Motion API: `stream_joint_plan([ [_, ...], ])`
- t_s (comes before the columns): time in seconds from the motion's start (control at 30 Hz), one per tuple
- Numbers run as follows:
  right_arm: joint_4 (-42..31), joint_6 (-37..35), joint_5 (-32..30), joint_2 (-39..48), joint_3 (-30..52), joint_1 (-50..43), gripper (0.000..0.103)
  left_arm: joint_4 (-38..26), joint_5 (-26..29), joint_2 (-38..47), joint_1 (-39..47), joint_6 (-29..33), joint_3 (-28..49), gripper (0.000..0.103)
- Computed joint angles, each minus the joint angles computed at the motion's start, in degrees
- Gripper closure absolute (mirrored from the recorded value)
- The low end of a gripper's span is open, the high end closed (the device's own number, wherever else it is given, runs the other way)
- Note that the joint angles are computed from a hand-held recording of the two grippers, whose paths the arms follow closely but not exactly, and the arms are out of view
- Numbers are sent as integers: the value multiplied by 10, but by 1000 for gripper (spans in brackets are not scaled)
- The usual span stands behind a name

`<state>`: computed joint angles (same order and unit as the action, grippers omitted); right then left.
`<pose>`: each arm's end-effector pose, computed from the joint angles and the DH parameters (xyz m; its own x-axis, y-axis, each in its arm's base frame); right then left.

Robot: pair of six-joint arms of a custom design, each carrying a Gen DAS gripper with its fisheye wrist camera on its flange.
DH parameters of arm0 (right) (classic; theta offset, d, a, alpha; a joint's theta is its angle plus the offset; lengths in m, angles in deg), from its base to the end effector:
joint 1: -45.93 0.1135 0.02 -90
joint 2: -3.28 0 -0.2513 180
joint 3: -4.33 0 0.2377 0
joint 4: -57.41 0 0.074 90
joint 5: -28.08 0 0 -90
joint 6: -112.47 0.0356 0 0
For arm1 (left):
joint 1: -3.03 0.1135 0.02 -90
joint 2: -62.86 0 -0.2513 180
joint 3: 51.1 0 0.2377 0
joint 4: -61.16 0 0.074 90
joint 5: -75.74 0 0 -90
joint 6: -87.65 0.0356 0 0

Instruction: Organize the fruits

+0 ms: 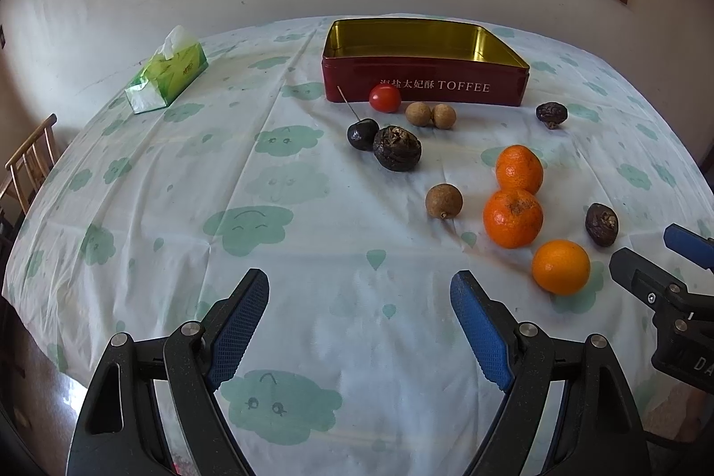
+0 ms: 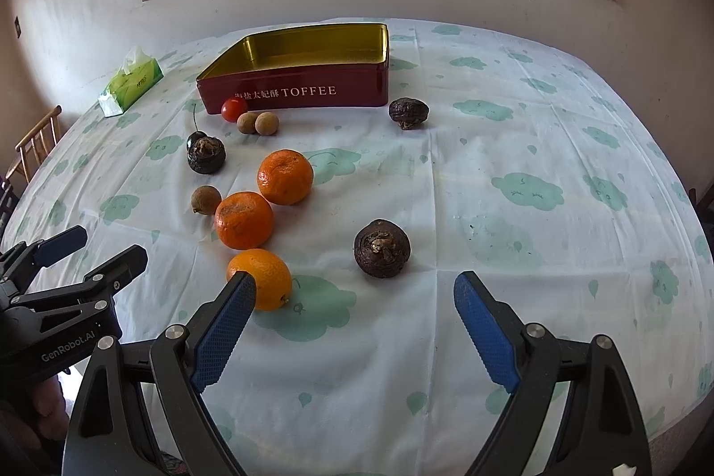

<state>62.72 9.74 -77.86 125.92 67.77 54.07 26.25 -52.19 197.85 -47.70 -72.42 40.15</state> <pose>0.3362 0.0580 0.0335 -0.7148 -0.3163 -0.6237 -0.4653 0.8809 0.0866 0.2635 -0.2877 0.0268 -0.7136 -0.2987 -0.6337 -0.4014 0.9157 0.0204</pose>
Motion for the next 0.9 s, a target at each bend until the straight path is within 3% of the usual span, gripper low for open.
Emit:
stream_joint_plan([
  [0.9, -19, -2, -4, 8, 15, -14, 15, -5, 5, 15, -3, 8, 24, 19],
])
